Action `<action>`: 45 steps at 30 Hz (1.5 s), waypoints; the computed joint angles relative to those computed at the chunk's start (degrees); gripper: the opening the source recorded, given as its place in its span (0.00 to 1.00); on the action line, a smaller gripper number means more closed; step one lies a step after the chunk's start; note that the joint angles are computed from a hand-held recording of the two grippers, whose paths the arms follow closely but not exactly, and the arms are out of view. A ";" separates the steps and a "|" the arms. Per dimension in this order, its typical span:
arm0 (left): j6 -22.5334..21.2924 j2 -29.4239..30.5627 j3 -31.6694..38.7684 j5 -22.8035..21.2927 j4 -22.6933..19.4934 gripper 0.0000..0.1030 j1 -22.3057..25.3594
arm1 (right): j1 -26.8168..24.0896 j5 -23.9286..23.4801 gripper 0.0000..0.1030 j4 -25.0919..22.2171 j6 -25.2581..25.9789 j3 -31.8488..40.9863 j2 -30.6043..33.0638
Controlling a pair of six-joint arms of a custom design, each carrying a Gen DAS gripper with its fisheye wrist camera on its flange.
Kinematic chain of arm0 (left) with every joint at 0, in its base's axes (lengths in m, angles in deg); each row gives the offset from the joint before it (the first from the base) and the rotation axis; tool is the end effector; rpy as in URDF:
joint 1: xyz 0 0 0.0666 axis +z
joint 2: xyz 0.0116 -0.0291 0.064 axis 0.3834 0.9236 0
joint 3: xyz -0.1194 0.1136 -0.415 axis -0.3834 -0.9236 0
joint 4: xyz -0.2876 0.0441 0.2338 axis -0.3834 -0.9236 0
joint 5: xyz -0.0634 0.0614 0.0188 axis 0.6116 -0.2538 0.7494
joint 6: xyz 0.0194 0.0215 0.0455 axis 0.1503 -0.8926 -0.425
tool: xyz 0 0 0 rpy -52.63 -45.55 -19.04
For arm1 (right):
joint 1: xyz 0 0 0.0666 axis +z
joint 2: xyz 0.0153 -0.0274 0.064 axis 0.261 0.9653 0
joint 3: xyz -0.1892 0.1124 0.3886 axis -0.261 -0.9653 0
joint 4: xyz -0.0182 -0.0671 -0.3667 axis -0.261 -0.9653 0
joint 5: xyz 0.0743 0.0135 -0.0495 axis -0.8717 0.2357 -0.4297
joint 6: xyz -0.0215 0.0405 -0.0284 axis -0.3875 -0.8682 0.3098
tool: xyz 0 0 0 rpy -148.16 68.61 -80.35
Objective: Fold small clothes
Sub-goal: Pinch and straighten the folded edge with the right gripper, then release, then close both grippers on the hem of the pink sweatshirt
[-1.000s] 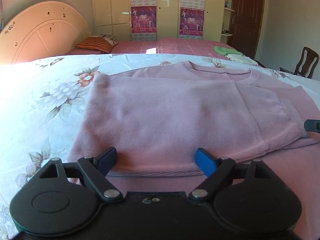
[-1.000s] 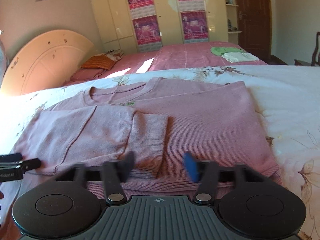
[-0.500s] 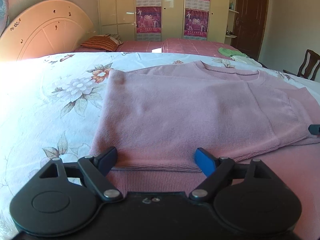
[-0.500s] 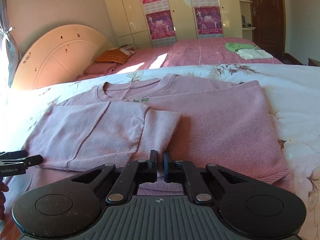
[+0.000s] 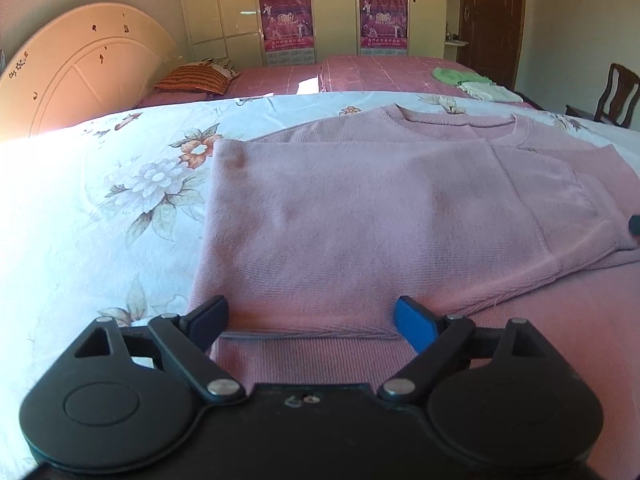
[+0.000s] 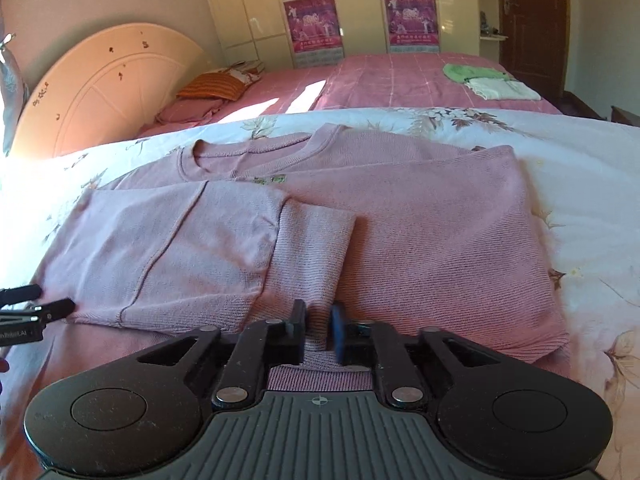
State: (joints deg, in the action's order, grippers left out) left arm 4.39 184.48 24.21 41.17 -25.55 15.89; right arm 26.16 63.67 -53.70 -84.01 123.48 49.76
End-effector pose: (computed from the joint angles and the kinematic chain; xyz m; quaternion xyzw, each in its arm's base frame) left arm 0.6228 -0.0676 0.3273 0.0211 0.9287 0.0492 0.3669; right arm 0.5995 0.1204 0.3637 -0.0358 0.9205 0.1174 0.3710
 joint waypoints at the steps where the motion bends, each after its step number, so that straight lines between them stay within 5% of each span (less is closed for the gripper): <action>1: -1.46 -1.20 -1.40 -0.45 0.50 0.89 -0.12 | -0.37 -0.10 0.59 1.85 -0.60 -1.99 -1.76; 6: -7.20 -7.43 -11.15 -1.83 3.77 0.85 0.59 | -3.41 -2.61 0.59 0.89 -2.26 -10.77 -10.84; 18: -5.30 -21.97 -25.56 2.42 3.17 0.85 3.46 | -6.84 0.16 0.59 -3.72 -9.98 -27.99 -31.54; 25: 5.45 -28.53 -31.31 21.07 -0.76 0.66 9.20 | -8.87 -2.27 0.59 -4.43 -13.49 -32.24 -38.61; 31: 14.03 -31.30 -36.26 34.96 1.01 0.47 15.22 | -13.83 -8.48 0.59 -4.55 -18.05 -35.77 -41.13; 35: 18.09 -31.91 -38.54 40.65 2.97 0.48 17.97 | -16.25 -12.20 0.59 -3.87 -20.83 -38.03 -41.29; 38: 19.01 -31.04 -38.95 45.69 2.87 0.51 19.28 | -17.31 -15.06 0.45 -3.36 -21.77 -39.54 -41.07; 45: 24.30 -28.24 -39.00 48.13 8.60 0.51 18.94 | -16.24 -19.00 0.45 -0.85 -21.76 -41.00 -41.53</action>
